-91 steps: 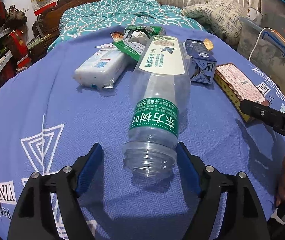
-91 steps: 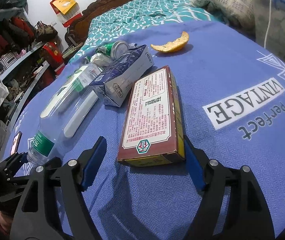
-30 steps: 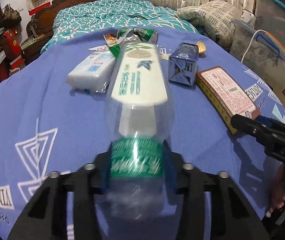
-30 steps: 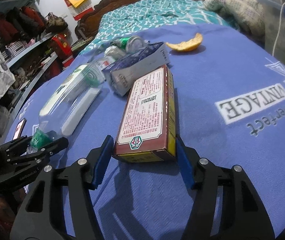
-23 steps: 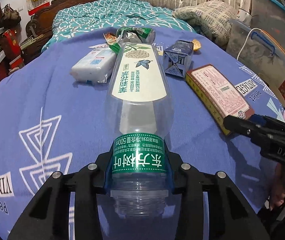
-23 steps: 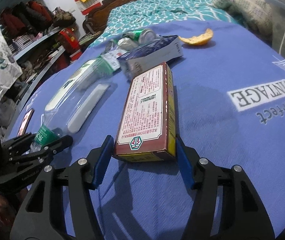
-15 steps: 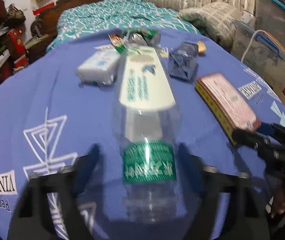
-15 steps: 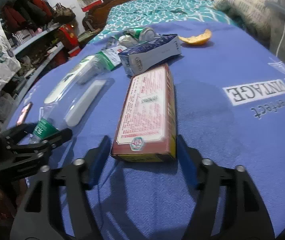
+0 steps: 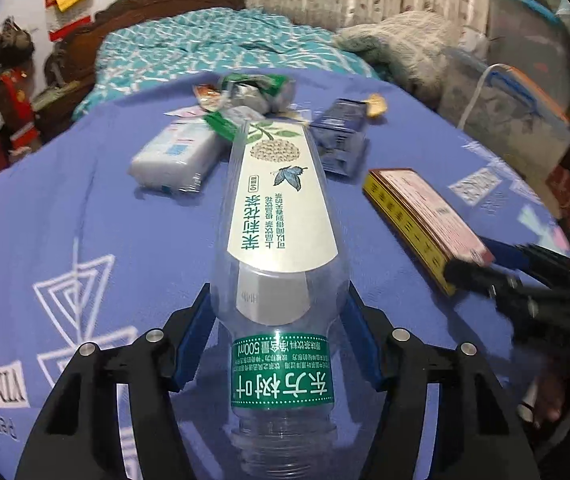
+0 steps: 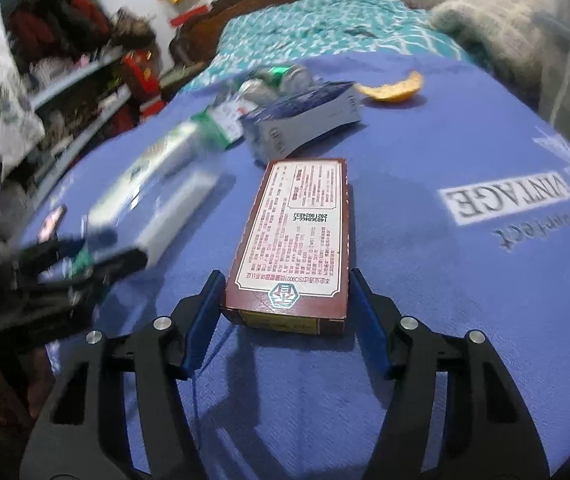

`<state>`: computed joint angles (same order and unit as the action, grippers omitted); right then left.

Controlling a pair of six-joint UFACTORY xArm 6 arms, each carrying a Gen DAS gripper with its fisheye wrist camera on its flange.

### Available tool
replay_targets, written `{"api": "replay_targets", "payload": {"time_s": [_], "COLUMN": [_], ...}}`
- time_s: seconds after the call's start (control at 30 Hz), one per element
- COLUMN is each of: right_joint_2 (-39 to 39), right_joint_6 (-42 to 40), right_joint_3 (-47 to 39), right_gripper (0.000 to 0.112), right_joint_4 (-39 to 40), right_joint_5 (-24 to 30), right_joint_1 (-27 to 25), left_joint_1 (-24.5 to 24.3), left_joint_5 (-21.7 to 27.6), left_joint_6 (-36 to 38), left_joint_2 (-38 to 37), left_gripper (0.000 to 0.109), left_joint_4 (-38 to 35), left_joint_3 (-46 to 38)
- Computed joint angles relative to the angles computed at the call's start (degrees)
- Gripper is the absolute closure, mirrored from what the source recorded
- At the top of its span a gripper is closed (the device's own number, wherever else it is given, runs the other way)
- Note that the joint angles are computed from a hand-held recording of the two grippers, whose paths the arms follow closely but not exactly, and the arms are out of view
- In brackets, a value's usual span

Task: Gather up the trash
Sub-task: 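Lift the bottle with the left tool while the right tool lifts the box, then carry bottle and box over the beige bin and open both tools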

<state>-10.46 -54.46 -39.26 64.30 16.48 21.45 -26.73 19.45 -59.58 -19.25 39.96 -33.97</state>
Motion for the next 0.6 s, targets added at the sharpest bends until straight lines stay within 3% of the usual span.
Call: {"api": "replay_targets", "payload": {"time_s": [0.2,0.33,0.47,0.6], "right_joint_2": [-4.76,-4.12,-1.04,-0.59], "right_joint_6": [-11.10,-13.70,-9.54,-13.48], "right_joint_3": [3.33,2.65,0.41,-1.34], "right_gripper": [0.049,0.049,0.049,0.049], "right_joint_4": [14.40,18.98,17.43,22.30], "right_joint_5": [-4.72,-3.46,5.52,7.72], "right_joint_1": [-2.94,-7.51,-15.39,-20.77], "left_joint_1": [0.30,-1.09,-4.17,-7.54], "left_joint_5": [-9.66,-10.52,-9.22,-5.67], "left_joint_6": [1.75,5.64,21.54,33.67], "left_joint_2": [-2.03,2.99,11.88,22.37], "left_gripper": [0.050,0.050,0.050,0.050], "left_joint_4": [-1.64,-3.56,-19.78,-30.79], "left_joint_3": [1.96,-3.92,-12.61,-24.33]}}
